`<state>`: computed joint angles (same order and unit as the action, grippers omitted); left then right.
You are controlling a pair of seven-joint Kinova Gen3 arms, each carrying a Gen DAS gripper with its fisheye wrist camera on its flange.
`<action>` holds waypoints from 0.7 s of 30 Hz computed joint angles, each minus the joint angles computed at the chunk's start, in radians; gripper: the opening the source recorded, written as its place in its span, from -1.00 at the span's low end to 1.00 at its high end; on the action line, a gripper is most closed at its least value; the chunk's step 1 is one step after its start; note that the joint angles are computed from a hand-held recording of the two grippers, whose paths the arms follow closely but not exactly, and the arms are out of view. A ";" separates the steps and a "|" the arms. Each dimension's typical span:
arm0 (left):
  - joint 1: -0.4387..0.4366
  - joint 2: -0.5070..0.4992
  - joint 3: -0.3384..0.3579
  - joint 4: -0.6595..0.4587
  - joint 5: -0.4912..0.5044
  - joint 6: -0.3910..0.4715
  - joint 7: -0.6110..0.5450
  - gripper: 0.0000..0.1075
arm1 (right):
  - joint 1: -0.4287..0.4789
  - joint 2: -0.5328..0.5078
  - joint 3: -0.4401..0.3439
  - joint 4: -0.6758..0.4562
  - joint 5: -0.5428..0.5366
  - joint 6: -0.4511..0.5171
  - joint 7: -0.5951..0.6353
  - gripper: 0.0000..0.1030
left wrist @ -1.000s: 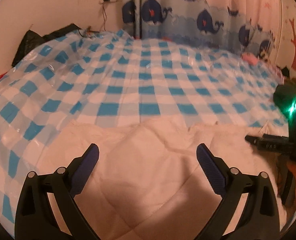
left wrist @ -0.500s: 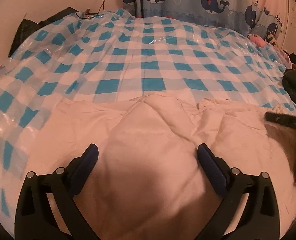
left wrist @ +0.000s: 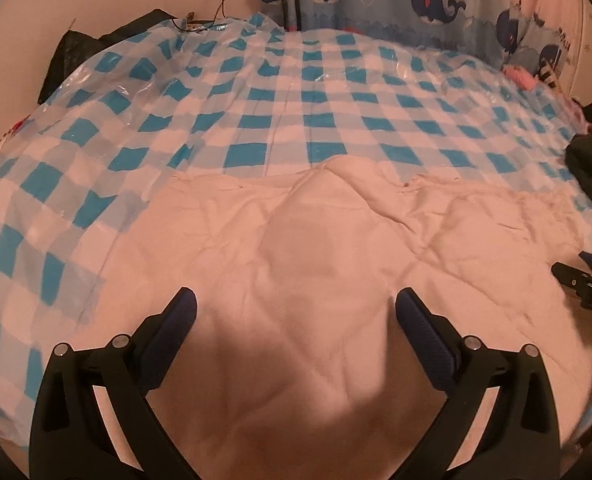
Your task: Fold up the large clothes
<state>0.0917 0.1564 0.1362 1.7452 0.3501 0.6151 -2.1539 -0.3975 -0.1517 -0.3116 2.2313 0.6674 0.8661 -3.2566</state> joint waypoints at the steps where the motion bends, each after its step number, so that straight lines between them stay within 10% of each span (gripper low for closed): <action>1: -0.030 -0.016 0.004 -0.001 0.031 0.028 -0.035 0.79 | -0.013 -0.023 -0.030 0.006 0.006 0.023 -0.032 0.89; 13: -0.569 0.004 0.074 -0.105 0.273 0.516 -0.190 0.79 | -0.079 -0.218 -0.221 0.118 -0.265 0.124 -0.139 0.89; 21: -0.492 0.099 -0.184 -0.156 0.382 0.766 -0.206 0.79 | -0.014 -0.156 -0.510 -0.064 -0.152 0.325 -0.280 0.89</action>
